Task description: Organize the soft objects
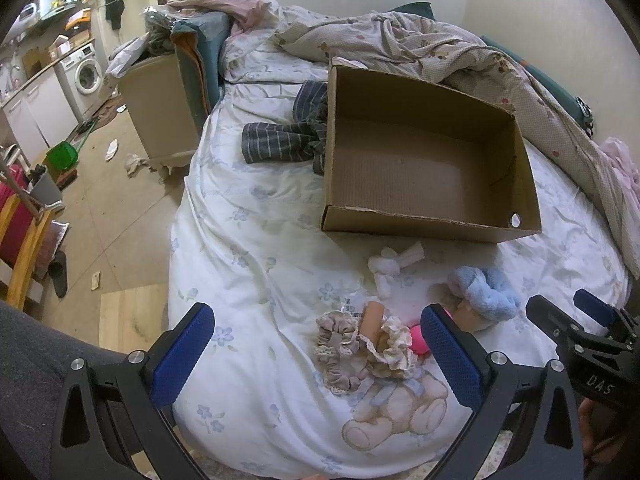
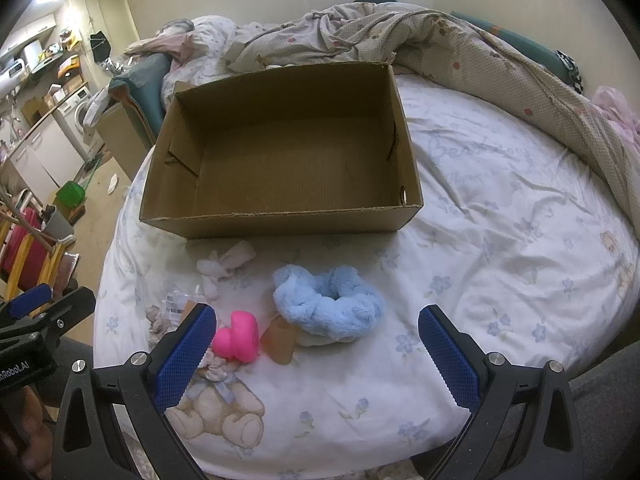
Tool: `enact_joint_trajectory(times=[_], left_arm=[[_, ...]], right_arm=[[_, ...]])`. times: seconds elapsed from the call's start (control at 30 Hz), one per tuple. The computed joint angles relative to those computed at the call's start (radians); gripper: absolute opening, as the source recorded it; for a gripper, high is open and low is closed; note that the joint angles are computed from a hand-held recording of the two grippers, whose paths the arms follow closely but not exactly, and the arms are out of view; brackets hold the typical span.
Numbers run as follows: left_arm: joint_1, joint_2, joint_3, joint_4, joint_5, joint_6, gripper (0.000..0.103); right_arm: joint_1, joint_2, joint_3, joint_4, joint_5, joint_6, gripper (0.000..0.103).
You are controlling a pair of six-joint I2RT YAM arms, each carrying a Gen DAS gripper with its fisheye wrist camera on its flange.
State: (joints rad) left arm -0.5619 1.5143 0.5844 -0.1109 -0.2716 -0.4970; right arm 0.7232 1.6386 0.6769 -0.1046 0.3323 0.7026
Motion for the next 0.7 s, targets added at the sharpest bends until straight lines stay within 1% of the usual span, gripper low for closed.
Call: enact_joint_trajectory(times=[0.7], left_arm=[[0.005,0.006,-0.003,0.008,0.006,-0.002,0.103]], right_arm=[[0.002,0.006,0.004,-0.002,0.001,0.007,0.103]])
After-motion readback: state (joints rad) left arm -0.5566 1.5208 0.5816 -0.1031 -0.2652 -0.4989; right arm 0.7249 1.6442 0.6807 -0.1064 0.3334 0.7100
